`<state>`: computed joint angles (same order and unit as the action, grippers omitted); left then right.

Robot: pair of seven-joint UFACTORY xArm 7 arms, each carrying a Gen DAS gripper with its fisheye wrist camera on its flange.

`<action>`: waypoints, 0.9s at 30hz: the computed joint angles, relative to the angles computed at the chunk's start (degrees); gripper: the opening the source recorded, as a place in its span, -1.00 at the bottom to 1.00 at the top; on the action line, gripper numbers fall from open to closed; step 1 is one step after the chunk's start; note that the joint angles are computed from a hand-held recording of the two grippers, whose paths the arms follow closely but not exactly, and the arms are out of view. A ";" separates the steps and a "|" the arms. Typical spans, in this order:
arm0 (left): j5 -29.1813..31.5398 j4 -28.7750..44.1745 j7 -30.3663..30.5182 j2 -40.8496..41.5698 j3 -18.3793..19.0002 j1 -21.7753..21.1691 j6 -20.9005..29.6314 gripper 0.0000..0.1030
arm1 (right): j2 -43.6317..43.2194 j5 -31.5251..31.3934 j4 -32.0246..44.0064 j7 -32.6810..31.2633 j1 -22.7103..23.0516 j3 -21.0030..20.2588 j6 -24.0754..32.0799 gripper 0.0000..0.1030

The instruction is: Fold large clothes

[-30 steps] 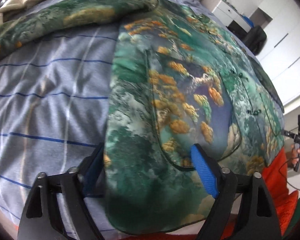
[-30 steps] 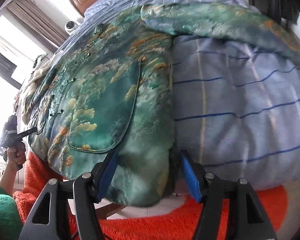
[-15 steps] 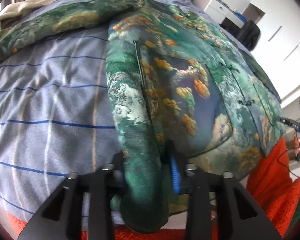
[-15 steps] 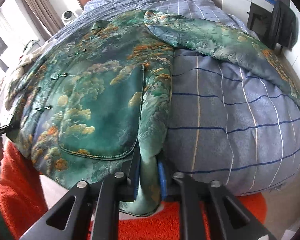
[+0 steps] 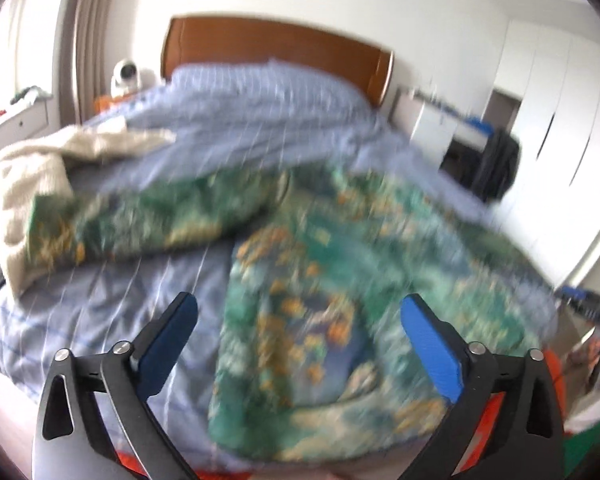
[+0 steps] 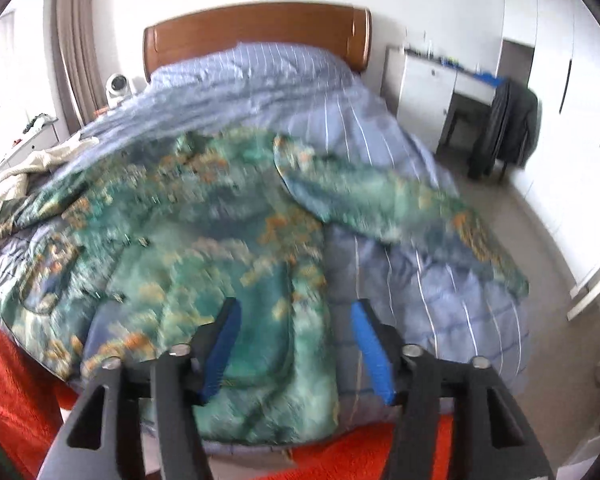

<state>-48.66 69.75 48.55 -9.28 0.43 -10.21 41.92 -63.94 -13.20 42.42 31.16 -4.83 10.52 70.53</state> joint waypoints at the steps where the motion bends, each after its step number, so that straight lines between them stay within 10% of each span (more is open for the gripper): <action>1: -1.92 -0.37 0.86 -0.57 -0.30 -0.58 -1.38 0.99 | 0.31 -0.06 0.40 0.71 -0.17 0.63 -1.13 0.26; 11: -1.65 -9.94 5.11 -4.24 -4.61 -9.10 -20.66 0.99 | 2.68 1.14 -1.88 8.65 0.96 3.92 -11.34 0.45; 19: 3.65 -8.25 -1.84 -4.53 -3.00 -11.53 -5.32 0.98 | 1.55 0.21 -2.69 9.21 3.65 6.28 -9.08 0.45; 27: 14.94 -10.02 -8.84 -5.76 -6.00 -10.62 -10.88 0.99 | 1.91 1.43 -3.54 9.81 5.59 5.44 -9.93 0.45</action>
